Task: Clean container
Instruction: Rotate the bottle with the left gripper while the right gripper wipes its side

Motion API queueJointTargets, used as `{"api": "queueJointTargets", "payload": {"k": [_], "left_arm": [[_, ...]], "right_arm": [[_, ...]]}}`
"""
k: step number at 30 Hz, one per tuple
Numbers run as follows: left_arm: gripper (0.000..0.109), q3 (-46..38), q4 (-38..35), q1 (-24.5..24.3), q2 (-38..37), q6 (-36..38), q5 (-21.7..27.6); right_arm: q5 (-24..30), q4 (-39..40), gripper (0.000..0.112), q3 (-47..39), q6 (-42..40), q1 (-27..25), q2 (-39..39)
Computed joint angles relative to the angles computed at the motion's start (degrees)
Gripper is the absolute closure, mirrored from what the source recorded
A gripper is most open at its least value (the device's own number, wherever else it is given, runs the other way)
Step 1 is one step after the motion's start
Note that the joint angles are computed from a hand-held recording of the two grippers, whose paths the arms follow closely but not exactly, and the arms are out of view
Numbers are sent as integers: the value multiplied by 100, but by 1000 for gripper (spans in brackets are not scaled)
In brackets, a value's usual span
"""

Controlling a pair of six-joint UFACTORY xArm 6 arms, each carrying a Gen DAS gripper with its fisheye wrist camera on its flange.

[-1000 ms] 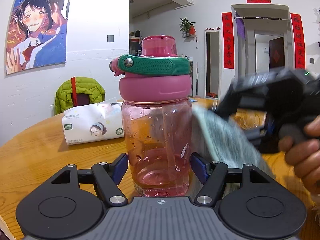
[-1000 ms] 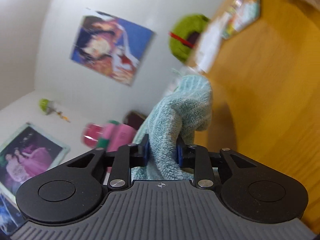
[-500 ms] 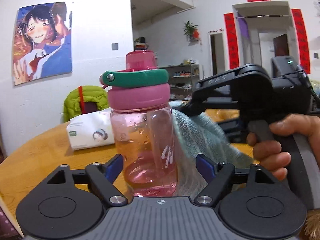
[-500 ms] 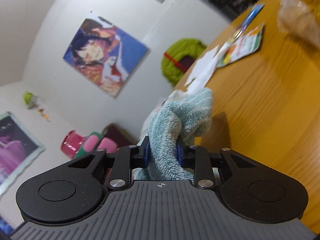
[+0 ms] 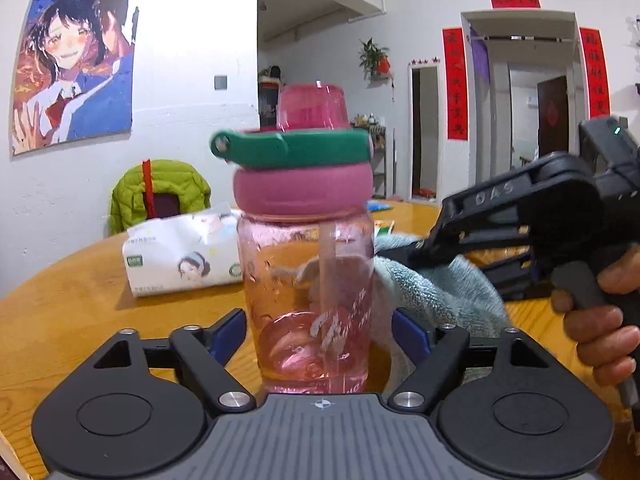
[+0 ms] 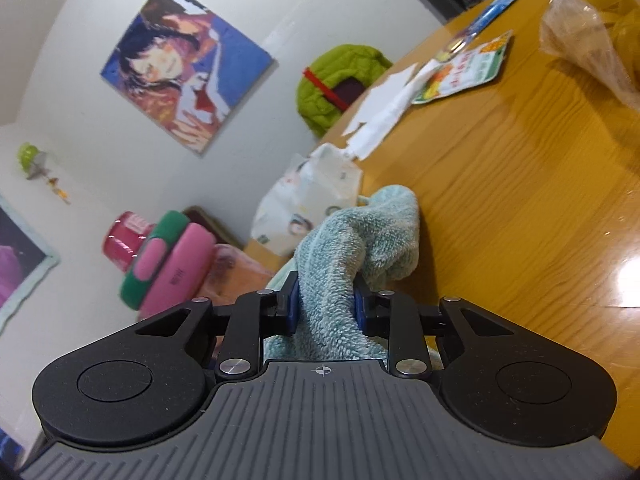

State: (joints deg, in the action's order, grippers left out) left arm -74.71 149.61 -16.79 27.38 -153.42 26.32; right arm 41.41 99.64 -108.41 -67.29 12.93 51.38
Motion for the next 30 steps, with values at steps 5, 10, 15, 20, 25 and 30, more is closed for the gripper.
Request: {"api": "queueJointTargets", "payload": {"k": [5,10,15,20,25,30], "left_arm": [[45,45,90,2,-27,-75,15],[44,84,17,-5,-50,-18,49],[44,67,44,-4,-46,-19,27],[44,46,80,5,-36,-52,3],[44,45,20,3,-25,26,33],[44,57,-37,-13,-36,124,45]], "right_arm": [[2103,1664,88,427,-865,-505,-35],[1890,687,85,-473,640,-447,574],[708,-1271,85,-1031,1863,-159,798],[1212,222,85,-426,455,-330,437],[2040,575,85,-451,456,-549,533],[981,-1446,82,-1256,2042,-255,926]]}}
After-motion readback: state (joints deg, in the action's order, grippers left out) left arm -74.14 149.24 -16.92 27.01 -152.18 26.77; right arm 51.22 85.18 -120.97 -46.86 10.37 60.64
